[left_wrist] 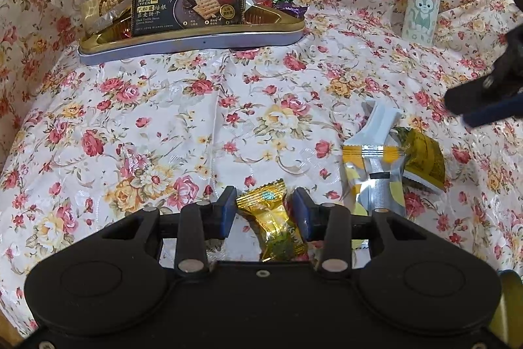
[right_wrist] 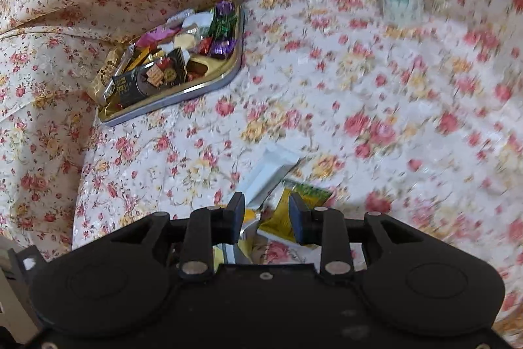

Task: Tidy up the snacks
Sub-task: 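Grasp the yellow-green packet with the right tool while the left grasps the gold candy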

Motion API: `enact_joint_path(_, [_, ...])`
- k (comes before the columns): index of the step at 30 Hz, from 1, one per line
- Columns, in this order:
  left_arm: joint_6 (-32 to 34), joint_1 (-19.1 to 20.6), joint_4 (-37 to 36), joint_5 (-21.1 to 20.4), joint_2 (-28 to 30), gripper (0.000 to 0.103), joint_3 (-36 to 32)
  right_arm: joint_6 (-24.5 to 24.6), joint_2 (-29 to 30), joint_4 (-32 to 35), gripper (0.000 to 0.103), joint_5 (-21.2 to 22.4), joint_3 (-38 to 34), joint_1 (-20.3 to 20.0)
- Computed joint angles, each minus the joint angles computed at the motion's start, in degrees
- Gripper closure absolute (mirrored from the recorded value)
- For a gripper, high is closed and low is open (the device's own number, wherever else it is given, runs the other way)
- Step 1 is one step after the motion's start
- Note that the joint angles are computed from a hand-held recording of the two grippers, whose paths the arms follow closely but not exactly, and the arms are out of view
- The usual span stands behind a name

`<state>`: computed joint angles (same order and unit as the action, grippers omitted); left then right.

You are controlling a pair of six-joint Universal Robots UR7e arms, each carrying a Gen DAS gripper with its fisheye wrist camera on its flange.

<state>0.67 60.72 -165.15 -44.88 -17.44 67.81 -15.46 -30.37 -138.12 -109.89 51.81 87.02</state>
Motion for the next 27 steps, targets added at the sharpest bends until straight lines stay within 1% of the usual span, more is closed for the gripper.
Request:
enact_joint_path(2, [0.06, -0.12, -0.21, 0.46, 0.22, 0.053, -0.11, 0.99, -0.1, -0.46, 0.069, 1.95, 1.24, -0.66])
enact_joint_path(3, [-0.1, -0.14, -0.08, 0.55, 0.25, 0.053, -0.2, 1.1, -0.15, -1.79, 0.069, 1.96, 2.12, -0.78])
enact_joint_path(4, [-0.36, -0.13, 0.12, 0.6, 0.25, 0.053, -0.28, 0.77, 0.03, -3.58, 0.069, 1.33, 2.86, -0.8])
enact_joint_path(8, [-0.99, -0.17, 1.1, 0.93, 0.33, 0.053, -0.74, -1.37, 1.55, -11.68, 0.069, -4.26, 4.62, -0.47])
enact_joint_path(10, [-1.04, -0.21, 1.41, 1.11, 0.4, 0.053, -0.9, -1.69, 2.39, -11.64, 0.069, -5.46, 3.91, -0.54])
enact_joint_path(13, [-1.51, -0.26, 2.2, 1.33, 0.45, 0.053, -1.18, -2.13, 3.52, -11.74, 0.064, -5.91, 2.8, -0.72])
enact_joint_path(16, [-2.2, -0.26, 3.29, 1.37, 0.44, 0.053, -1.58, -3.23, 5.02, -12.09, 0.062, -6.27, 1.17, -0.7])
enact_joint_path(18, [-2.58, -0.26, 3.84, 1.39, 0.47, 0.053, -1.81, -3.68, 5.87, -12.15, 0.062, -6.66, 0.2, -0.6])
enact_joint_path(24, [-2.75, -0.22, 4.3, 1.36, 0.52, 0.053, -2.05, -6.45, 6.25, -13.66, 0.061, -6.87, 0.5, -0.53])
enact_joint_path(25, [-2.71, -0.21, 4.25, 1.34, 0.52, 0.053, -2.04, -6.96, 6.13, -14.07, 0.063, -6.73, 0.78, -0.53])
enact_joint_path(26, [-2.74, -0.23, 4.3, 1.37, 0.52, 0.053, -2.05, -7.93, 6.04, -14.68, 0.069, -6.42, 1.07, -0.59])
enact_joint_path(27, [-2.74, -0.23, 4.3, 1.37, 0.52, 0.053, -2.05, -8.87, 5.93, -15.22, 0.071, -5.95, 1.33, -0.68])
